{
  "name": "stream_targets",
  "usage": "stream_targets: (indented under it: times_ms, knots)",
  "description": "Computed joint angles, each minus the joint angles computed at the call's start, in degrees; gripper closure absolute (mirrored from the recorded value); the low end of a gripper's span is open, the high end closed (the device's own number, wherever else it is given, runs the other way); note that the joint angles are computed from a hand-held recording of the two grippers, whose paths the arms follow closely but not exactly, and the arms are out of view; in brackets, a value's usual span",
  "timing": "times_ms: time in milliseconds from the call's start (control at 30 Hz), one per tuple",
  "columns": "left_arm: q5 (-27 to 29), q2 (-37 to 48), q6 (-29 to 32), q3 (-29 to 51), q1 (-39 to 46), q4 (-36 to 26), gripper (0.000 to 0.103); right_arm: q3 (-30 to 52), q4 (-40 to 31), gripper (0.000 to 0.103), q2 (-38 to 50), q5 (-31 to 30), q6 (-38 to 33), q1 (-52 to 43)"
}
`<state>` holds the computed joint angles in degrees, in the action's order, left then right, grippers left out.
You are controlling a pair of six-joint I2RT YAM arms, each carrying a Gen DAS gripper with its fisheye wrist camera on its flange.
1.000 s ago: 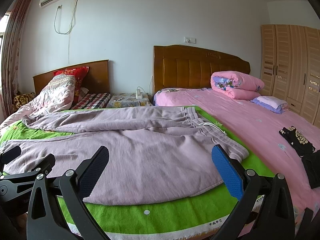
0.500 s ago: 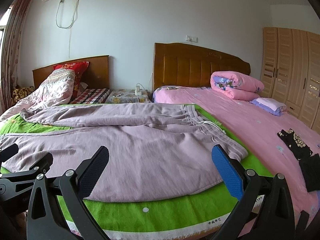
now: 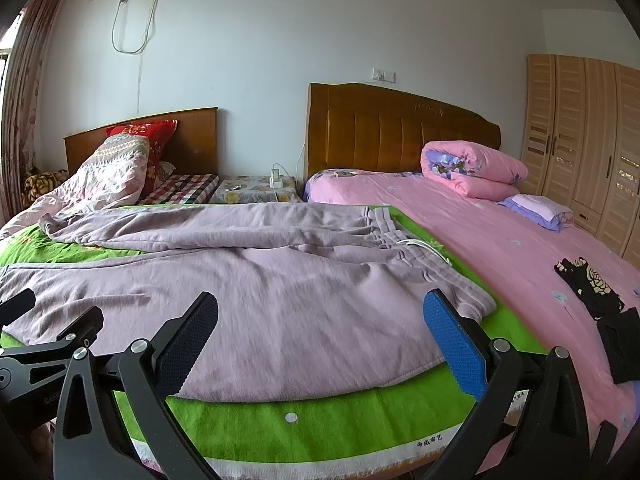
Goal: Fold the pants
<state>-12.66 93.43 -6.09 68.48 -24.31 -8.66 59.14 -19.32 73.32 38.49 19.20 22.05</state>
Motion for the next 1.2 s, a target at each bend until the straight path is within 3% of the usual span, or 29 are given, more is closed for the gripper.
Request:
stream_targets:
  times_ms: [1200]
  knots:
    - [0.4, 0.6, -0.1, -1.0, 1.2, 0.9, 0.001, -1.0, 0.2, 0.004, 0.8, -0.5, 0.7, 0.1]
